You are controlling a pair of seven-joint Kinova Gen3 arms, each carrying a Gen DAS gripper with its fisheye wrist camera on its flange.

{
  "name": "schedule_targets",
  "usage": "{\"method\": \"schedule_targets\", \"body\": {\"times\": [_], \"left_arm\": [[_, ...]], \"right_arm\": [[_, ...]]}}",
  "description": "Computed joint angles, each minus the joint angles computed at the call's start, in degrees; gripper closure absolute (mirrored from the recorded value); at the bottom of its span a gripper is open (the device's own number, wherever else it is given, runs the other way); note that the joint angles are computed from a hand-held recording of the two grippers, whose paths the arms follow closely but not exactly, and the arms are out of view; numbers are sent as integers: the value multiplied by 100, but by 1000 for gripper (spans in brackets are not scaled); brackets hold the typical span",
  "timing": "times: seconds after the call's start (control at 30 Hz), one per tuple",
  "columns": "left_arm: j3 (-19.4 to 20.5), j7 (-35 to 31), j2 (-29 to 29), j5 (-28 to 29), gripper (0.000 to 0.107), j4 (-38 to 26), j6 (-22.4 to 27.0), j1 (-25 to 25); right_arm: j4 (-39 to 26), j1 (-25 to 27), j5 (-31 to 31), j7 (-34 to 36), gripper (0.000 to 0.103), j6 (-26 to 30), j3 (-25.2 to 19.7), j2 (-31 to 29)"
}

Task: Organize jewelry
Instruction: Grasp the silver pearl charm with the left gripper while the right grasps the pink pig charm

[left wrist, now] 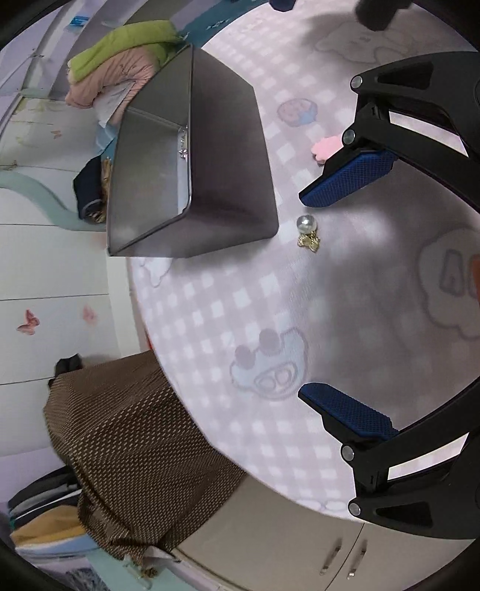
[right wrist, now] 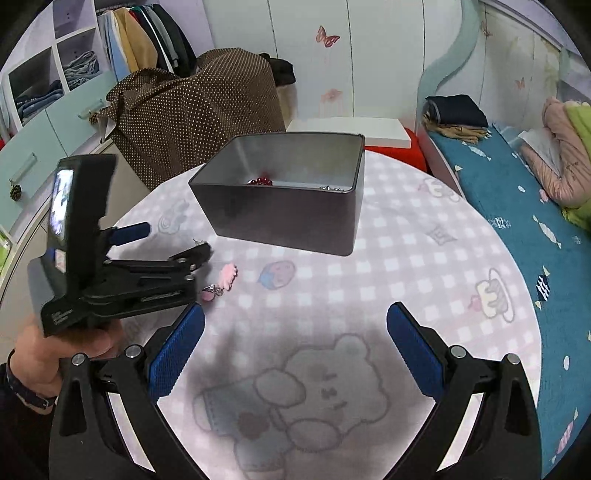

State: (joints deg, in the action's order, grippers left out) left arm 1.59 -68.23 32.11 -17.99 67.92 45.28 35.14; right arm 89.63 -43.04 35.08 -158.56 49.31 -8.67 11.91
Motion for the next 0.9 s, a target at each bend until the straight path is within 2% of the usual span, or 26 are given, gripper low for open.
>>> {"method": "schedule_targets", "body": {"times": [0.03, 0.07, 0.1, 0.13, 0.2, 0.3, 0.4, 0.57, 0.67, 0.7, 0.77, 0.8, 0.87, 0.9], "left_arm": [[55, -49, 12, 75, 14, -15, -43, -73], [98, -137, 17, 168, 30, -24, -68, -139], [249, -306, 26, 353, 38, -22, -120, -301], [293, -384, 34, 445, 40, -43, -112, -359], [313, -559, 14, 510, 58, 7, -182, -386], [339, -736, -33, 672, 74, 63, -199, -464], [401, -886, -108, 914, 83, 140, -218, -630], [380, -944, -363, 1129, 87, 498, -410, -799], [376, -948, -536, 1179, 88, 715, -537, -868], [378, -945, -573, 1189, 88, 759, -565, -883], [380, -956, -634, 1193, 88, 828, -611, -919], [385, -966, -648, 1193, 88, 834, -610, -932], [401, -988, -679, 1207, 88, 870, -623, -961], [435, -1042, -680, 1241, 87, 877, -626, -1003]], "right_arm": [[-10, 10, -18, 20, 8, -11, -3, 14], [-19, 19, -39, 43, 8, -23, -5, 28], [-20, 32, -69, 73, 8, -48, -5, 37], [-39, 34, -92, 96, 8, -52, -4, 51], [-65, 43, -141, 160, 8, -56, 5, 76], [-86, 53, -211, 224, 8, -103, 27, 118], [-173, 79, -320, 360, 8, -195, 42, 226], [-589, 109, -707, 1037, 8, -381, 65, 608], [-934, -48, -720, 1239, 9, -264, 216, 902], [-1073, -82, -755, 1330, 12, -181, 259, 1021], [-1235, -183, -710, 1453, 39, -49, 333, 1169], [-1293, -360, -548, 1472, 43, 67, 451, 1230], [-1367, -548, -373, 1543, 65, 243, 540, 1281], [-1325, -521, -390, 1550, 71, 191, 526, 1253]]}}
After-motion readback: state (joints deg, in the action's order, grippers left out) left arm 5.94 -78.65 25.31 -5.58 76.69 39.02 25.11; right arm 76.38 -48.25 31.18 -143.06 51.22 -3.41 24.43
